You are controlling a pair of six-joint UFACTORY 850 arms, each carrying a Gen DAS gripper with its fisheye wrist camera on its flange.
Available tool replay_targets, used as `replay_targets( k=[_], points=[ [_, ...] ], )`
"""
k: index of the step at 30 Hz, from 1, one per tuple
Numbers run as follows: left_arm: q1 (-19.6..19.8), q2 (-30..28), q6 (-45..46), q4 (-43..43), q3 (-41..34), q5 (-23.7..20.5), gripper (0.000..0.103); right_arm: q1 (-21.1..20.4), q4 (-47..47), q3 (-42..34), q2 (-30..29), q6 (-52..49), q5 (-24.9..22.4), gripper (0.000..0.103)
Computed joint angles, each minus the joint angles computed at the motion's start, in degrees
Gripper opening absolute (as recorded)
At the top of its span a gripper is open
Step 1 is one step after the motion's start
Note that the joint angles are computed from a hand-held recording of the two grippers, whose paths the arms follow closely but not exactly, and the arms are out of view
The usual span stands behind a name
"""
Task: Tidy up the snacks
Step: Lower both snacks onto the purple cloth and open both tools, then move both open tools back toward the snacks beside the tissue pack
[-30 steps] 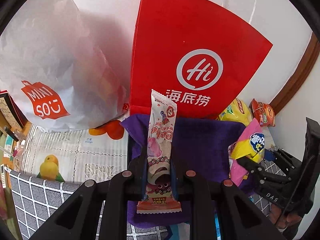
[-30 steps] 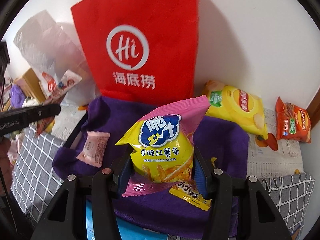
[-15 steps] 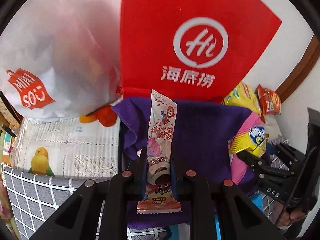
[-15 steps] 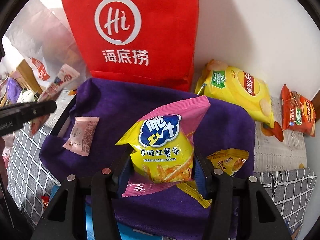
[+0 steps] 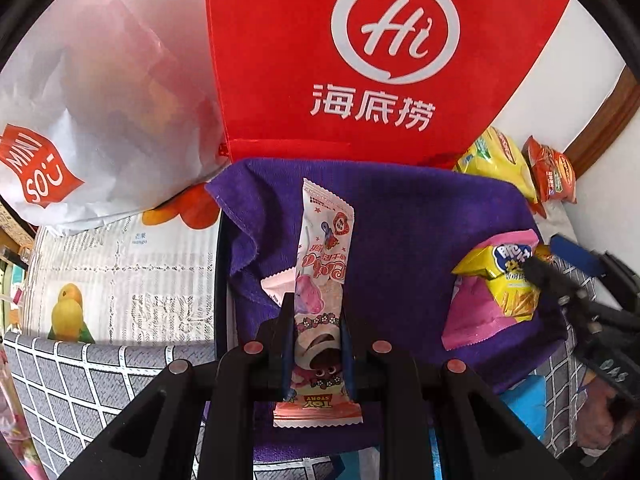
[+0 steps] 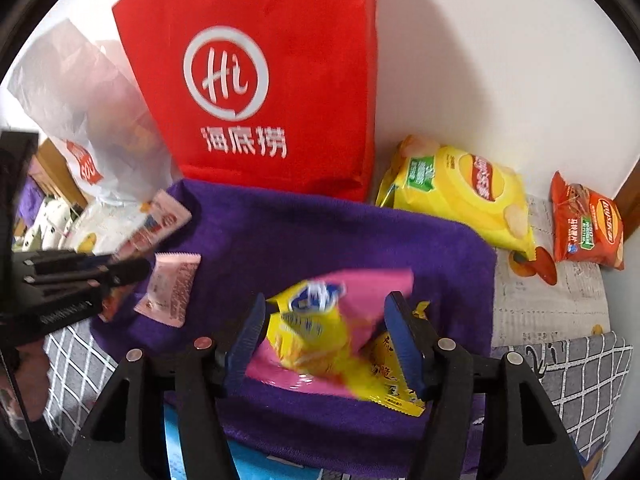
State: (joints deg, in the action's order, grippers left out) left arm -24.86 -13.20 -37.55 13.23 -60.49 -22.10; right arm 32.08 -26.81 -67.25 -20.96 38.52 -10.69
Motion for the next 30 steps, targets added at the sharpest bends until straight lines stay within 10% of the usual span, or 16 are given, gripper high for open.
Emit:
replay_targets(
  k=[13,18,30],
  points=[
    [-0.7,-1.2,4.9,-3.6,-1.5,-0.8,0.021,-0.3,-19.7,2.6,3.6,21.6,2.5,0.062],
    [-0.5,0.1,5.8,-4.5,-0.8,0.3,0.054,0.0,-21.8,2.8,3.9,23.5,2.3,0.062],
    [-0.5,4.9,3.2,-1.7,1.2,2.2,0.055,2.4,-41.2,4.4,7.4,44.0,-3.5,0.062]
  ],
)
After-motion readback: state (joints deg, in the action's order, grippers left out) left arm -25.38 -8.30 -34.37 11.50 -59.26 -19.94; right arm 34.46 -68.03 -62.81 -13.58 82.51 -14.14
